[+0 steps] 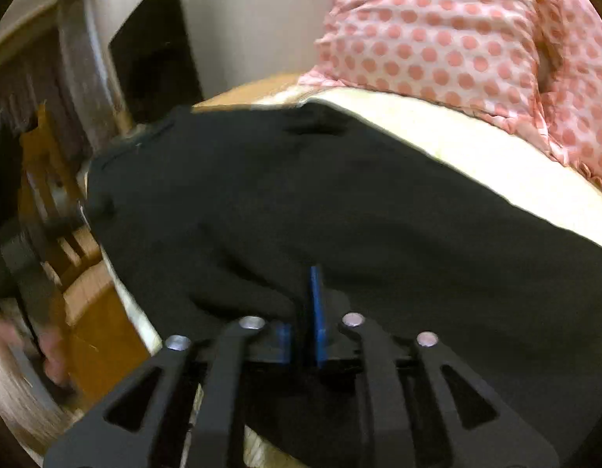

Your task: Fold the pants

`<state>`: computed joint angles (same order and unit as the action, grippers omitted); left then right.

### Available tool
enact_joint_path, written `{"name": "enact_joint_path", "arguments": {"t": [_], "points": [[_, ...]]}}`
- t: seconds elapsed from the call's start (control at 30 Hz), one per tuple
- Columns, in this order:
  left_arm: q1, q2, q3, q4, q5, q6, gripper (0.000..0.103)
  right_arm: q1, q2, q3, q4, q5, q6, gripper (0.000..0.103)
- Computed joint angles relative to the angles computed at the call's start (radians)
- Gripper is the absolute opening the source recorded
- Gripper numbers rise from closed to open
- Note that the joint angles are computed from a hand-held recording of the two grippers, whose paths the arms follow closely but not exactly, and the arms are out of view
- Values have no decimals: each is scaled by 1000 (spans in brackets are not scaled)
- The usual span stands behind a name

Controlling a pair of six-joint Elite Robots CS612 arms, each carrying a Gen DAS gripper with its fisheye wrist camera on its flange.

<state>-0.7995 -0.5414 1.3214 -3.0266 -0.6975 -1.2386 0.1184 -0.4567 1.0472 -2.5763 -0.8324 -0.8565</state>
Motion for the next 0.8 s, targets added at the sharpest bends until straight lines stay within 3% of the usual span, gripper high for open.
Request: {"name": "enact_joint_path", "arguments": {"t": [0.03,0.1,0.17,0.23,0.3,0.33,0.47,0.63,0.73,0.8], "points": [[-3,-14,27,-10,29,-37,101,-8,-5,-6,83,54,-45,59],[-8,-48,84,15,87,-145,101,-23,-4,-18,124,144,-53,64],[-7,-80,137,60,115,-271,101,-33,8,-17,-4,179,48,63],[0,-112,189,111,111,-415,101,-30,34,-55,-100,90,176,63],[6,-131,223,125,105,-495,100,-16,55,-96,-29,-29,153,63],[12,-140,240,128,98,-533,100,-16,55,-104,-13,-44,129,63],[30,-158,274,124,80,-590,99,-19,63,-107,-21,-36,91,67],[58,-153,287,29,16,-559,97,-28,84,-146,35,5,96,71],[67,-156,279,61,4,-550,97,-28,84,-149,34,4,89,73],[67,-155,274,74,3,-558,97,-23,55,-94,-1,4,98,74]]}}
